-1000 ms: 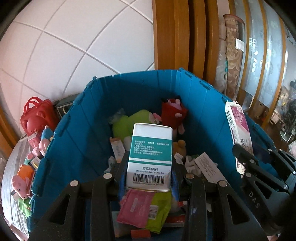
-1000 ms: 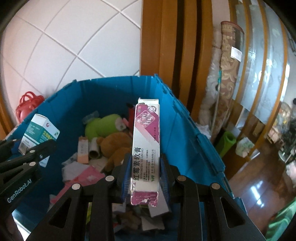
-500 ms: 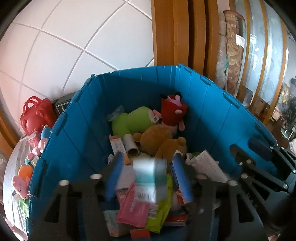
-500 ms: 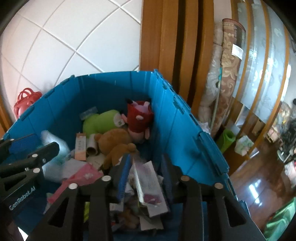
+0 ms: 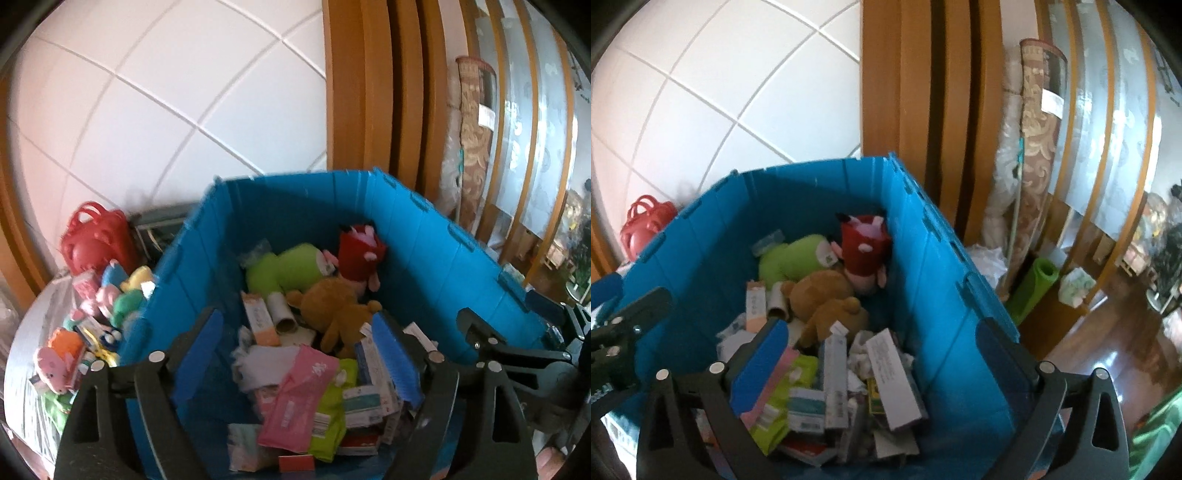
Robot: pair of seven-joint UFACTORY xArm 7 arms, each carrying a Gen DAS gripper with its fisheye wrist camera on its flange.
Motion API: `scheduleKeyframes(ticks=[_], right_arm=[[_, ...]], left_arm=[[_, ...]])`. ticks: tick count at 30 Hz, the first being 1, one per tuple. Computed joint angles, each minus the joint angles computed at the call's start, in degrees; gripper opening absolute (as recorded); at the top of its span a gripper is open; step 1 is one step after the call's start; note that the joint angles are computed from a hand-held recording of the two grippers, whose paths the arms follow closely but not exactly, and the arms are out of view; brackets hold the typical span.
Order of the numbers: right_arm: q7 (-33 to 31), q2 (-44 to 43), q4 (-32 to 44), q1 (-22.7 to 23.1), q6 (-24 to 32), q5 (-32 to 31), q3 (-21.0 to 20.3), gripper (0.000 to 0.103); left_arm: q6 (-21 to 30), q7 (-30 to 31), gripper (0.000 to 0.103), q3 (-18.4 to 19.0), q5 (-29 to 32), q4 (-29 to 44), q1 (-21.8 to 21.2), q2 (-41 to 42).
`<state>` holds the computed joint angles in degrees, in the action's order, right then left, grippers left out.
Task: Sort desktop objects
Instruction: 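Open both grippers to drop the medicine boxes into the crate, then withdraw both grippers from the crate back toward the bed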
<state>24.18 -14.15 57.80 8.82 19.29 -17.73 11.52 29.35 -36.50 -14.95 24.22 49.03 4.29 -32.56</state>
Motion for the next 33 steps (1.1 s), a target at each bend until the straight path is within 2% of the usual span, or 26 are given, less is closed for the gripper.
scheduleKeyframes(ticks=[5,10,12,15,17,21,24,27,31,33], right_arm=[[-1.13,-2.28,-0.88,1.88,-3.46,1.7,0.85,0.103],[1.76,-3.83,-0.58,2.17,-9.72,0.71,5.28,0.103],[1.52,-3.1,0.26,3.85,-12.69,0.99,6.85,0.103],[3.83,-0.78,3.04,3.18,-14.3,-1.39,11.86,0.103],[6.22,1.8,5.87,2.87,-14.46,-4.18,15.29,0.103],[17.64,10.54,15.16,1.93,-11.34,-17.56,23.43,0.103],[26.94,18.96,23.39,7.0,-6.97,-30.06,24.85,0.103],[29.69,28.76,32.9,15.3,-1.3,-36.55,23.31,0.103],[28.44,39.5,42.97,23.8,4.75,-36.7,20.34,0.103],[26.76,44.01,47.31,26.86,7.82,-35.08,18.97,0.103]], left_arm=[[-0.78,-1.33,0.089,0.56,1.63,-4.47,2.9,-8.66],[-2.16,1.05,0.089,3.88,1.88,-10.54,8.08,-17.8],[-1.31,2.82,0.089,5.87,1.45,-12.55,10.48,-20.31],[-1.74,8.14,0.089,11.52,0.66,-15.69,12.96,-22.73],[-2.57,11.32,0.089,15.11,0.91,-17.36,16.46,-22.95],[-5.53,17.9,0.089,23.0,-0.04,-19.22,21.44,-20.35],[-8.4,22.89,0.089,28.73,-1.03,-19.29,24.48,-15.87],[-11.36,28.25,0.089,33.79,-2.39,-18.93,25.83,-10.31],[-13.06,36.75,0.089,42.37,-8.07,-17.5,21.42,-3.43],[-13.53,40.24,0.089,45.31,-11.07,-16.68,18.84,0.0]])
